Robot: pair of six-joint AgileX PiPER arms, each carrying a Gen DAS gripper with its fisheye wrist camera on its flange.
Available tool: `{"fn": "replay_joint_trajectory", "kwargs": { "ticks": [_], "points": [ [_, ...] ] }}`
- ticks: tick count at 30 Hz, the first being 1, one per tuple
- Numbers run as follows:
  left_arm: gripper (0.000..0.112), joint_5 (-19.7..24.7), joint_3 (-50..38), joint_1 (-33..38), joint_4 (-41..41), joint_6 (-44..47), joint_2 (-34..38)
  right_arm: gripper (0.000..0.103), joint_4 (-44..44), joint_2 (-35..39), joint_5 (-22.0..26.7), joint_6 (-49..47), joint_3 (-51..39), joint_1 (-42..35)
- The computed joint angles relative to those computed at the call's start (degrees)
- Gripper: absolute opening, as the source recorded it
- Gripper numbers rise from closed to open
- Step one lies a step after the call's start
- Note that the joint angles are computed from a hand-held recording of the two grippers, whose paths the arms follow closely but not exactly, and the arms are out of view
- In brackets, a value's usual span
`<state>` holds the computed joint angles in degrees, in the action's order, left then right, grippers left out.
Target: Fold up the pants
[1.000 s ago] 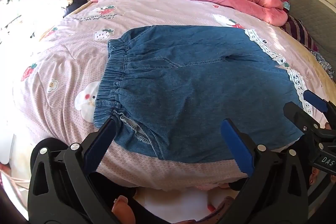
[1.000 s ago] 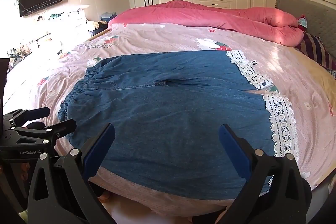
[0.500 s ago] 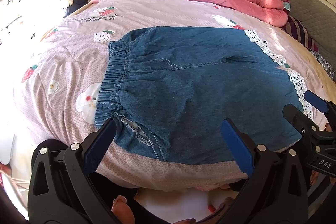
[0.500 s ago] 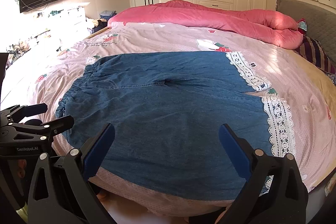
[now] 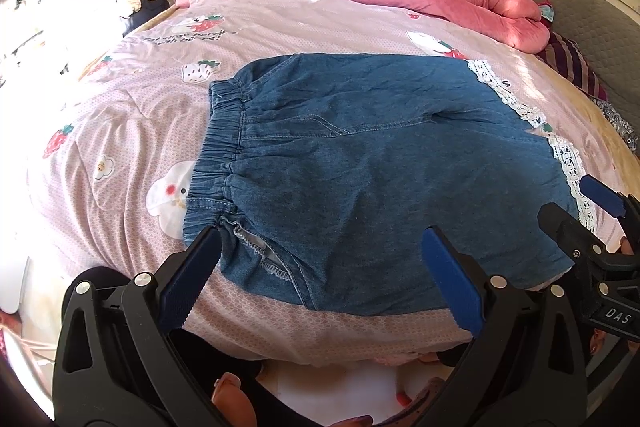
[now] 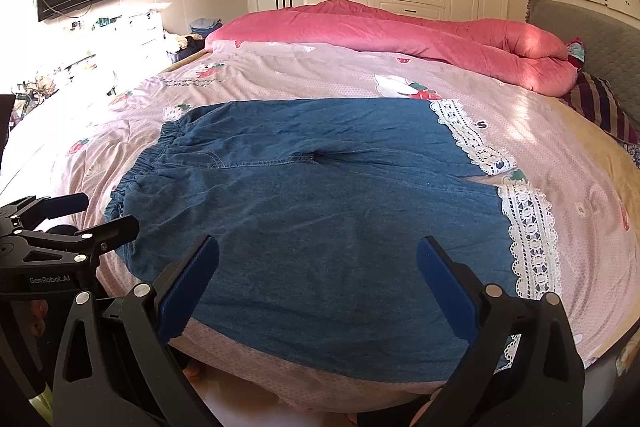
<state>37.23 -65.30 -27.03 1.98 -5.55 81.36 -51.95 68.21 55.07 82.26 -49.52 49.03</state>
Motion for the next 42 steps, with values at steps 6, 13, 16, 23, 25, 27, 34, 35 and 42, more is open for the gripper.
{"fn": "replay_joint_trajectory", "kwargs": {
  "ticks": [6, 13, 16, 23, 25, 27, 34, 35, 42],
  "points": [
    [0.094, 0.0, 0.0, 0.0, -0.1, 0.1, 0.0, 0.099, -0.1, 0.0, 0.1, 0.1, 0.0, 0.1],
    [0.094, -0.2, 0.2, 0.1, 0.0, 0.1, -0.1, 0.099, -0.1, 0.0, 0.4, 0.2, 0.1, 0.3],
    [0.094, -0.2, 0.2, 0.1, -0.1, 0.1, -0.1, 0.099, -0.1, -0.2, 0.3, 0.2, 0.1, 0.3],
    [0.094, -0.4, -0.2, 0.2, -0.1, 0.5, 0.2, 0.099, 0.1, -0.1, -0.2, 0.0, 0.3, -0.1],
    [0.094, -0.7, -0.2, 0.1, 0.4, 0.1, 0.3, 0.099, 0.4, 0.1, -0.6, -0.4, 0.2, -0.6],
    [0.094, -0.7, -0.3, 0.1, -0.1, 0.5, 0.5, 0.099, 0.5, 0.4, -0.9, -0.4, 0.1, -0.9],
    [0.094, -1.2, -1.0, 0.6, -0.7, 1.0, 1.9, 0.099, 1.2, 1.2, -2.6, -1.7, 0.2, -3.0],
    [0.094, -1.3, -1.2, 0.8, -0.7, 1.1, 2.2, 0.099, 1.5, 1.4, -3.2, -2.1, 0.2, -3.6],
    [0.094, -1.3, -4.0, 2.6, -3.1, 3.6, 6.0, 0.099, 4.0, 3.0, -8.1, -7.1, -0.6, -9.5]
  ]
}}
